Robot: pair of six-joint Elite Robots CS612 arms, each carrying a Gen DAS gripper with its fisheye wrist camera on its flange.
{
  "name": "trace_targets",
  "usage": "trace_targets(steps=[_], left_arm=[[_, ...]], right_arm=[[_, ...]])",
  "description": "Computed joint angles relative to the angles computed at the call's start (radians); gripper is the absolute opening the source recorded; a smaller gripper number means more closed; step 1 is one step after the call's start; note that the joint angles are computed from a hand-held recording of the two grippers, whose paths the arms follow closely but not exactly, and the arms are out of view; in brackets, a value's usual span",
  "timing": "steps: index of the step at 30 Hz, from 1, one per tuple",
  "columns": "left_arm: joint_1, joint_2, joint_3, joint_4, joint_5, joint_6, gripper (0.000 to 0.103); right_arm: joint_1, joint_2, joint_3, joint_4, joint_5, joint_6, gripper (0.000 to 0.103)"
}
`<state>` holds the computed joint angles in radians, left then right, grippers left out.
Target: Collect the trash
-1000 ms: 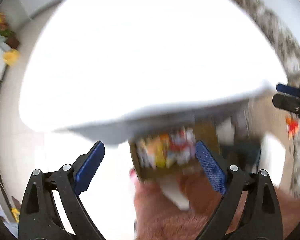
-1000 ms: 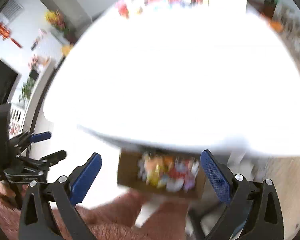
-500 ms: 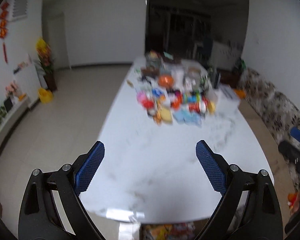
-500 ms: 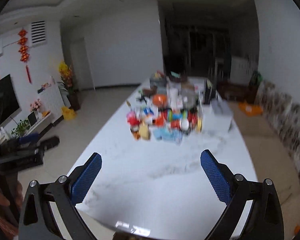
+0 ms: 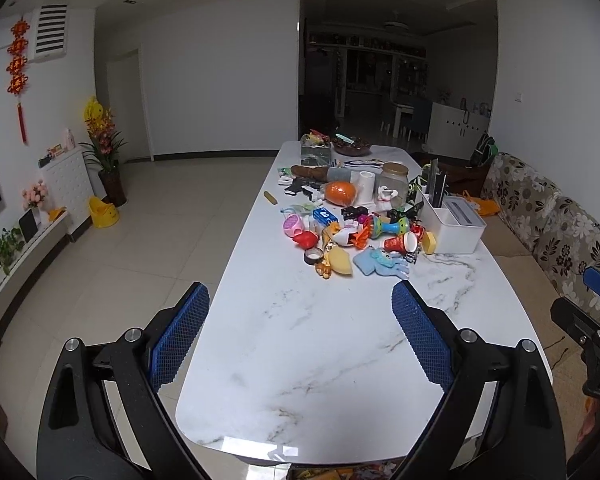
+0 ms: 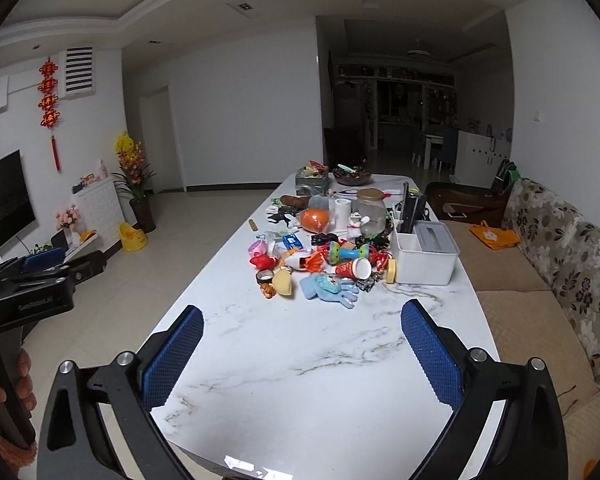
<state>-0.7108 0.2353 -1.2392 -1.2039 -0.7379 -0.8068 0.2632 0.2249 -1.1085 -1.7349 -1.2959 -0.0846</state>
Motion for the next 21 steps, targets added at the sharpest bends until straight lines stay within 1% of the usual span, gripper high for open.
trace_targets(steps=[14,21], left_arm=[[-0.002,-0.003,0.006,0.017,-0.004,-0.003,0.09],[-0.003,-0.007,0.01,0.016,-0.012,0.0,0.09]], right_arm=[[0.005,-0.001,0.004,0.004,-0.032,-0.002,0.098],[0.004,-0.001,0.003,0.008,-0.033,-0.002,0.098]])
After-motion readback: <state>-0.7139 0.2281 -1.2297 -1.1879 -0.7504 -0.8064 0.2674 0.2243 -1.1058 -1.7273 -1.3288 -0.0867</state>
